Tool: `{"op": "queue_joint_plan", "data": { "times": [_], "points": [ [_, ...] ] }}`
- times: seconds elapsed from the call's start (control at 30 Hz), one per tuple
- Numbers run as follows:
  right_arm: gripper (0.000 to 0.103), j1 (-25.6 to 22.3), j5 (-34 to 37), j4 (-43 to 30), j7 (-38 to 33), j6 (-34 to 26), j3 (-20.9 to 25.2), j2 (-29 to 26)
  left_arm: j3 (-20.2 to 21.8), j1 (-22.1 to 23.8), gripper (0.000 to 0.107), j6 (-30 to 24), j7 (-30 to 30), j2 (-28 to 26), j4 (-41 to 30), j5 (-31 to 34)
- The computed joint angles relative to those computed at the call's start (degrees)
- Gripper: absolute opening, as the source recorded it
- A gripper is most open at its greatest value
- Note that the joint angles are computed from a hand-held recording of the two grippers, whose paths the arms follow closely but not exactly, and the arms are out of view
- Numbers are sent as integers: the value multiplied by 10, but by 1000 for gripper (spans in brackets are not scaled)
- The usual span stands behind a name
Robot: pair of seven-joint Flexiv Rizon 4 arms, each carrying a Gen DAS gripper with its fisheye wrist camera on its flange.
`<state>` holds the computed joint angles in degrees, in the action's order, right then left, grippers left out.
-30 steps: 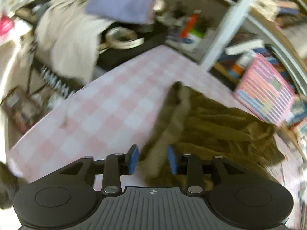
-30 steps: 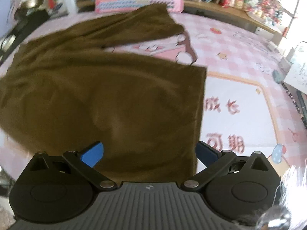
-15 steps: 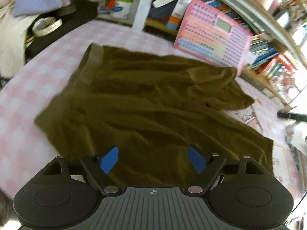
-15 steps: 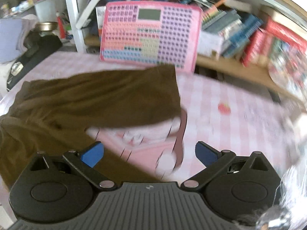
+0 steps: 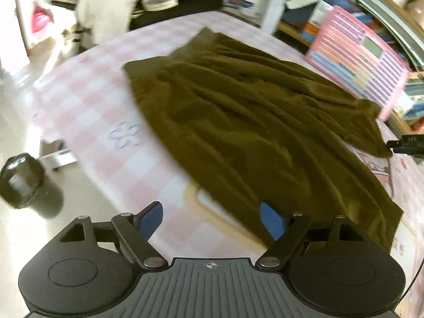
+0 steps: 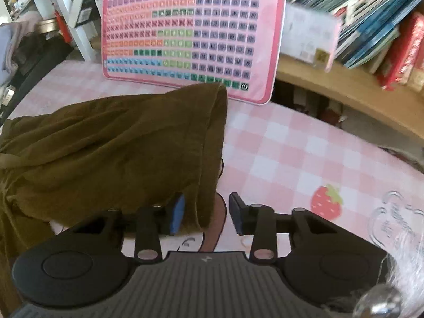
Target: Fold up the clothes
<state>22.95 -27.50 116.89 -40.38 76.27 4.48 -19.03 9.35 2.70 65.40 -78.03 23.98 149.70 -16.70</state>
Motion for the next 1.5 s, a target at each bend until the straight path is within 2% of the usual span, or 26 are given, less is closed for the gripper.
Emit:
{"op": "queue_joint_plan", "data": {
  "times": [0.1,0.23,0.37,0.5,0.63,0.67,0.7,0.8,0.83,0.93,0.97,1.07,1.13,1.27,1.5],
  "points": [
    [21,-13,32,-13,-29,-1,22,-13,-9,23,83,-13,-40,26,10,31],
    [20,-34,89,-33,-96,-16,61,-21,-13,38,83,-25,-79,46,16,57],
    [21,-45,144,-55,-157,-50,88,-22,-13,32,83,-16,-91,47,16,63],
    [20,-36,174,-55,-153,-47,78,-20,-13,22,83,-17,-90,51,17,67],
    [21,-48,223,-65,-152,-28,88,-29,-19,29,83,-38,-105,63,18,84],
    [18,-51,230,-69,-156,-30,92,-31,-20,30,83,-43,-109,67,18,89],
    [8,-53,233,-74,-166,-39,95,-31,-19,32,83,-45,-113,69,19,91],
    [6,-51,234,-80,-190,-50,94,-26,-21,35,83,-44,-125,69,18,96],
    [6,-45,226,-73,-188,-34,86,-19,-22,35,83,-43,-129,67,17,98],
    [5,-37,220,-27,-188,86,80,21,-24,32,83,-41,-131,63,13,102],
    [5,-28,220,-15,-189,101,71,34,-23,28,83,-37,-130,59,13,98],
    [5,-35,207,-8,-175,2,80,40,-19,16,83,-24,-123,45,13,84],
    [5,-39,225,0,-168,-21,85,32,-20,12,83,-23,-119,38,10,81],
    [5,-31,228,23,-135,22,74,28,-18,3,83,-22,-103,30,6,75],
    [7,-15,170,27,-98,20,51,31,-19,9,83,-30,-100,33,2,78]
  ]
}}
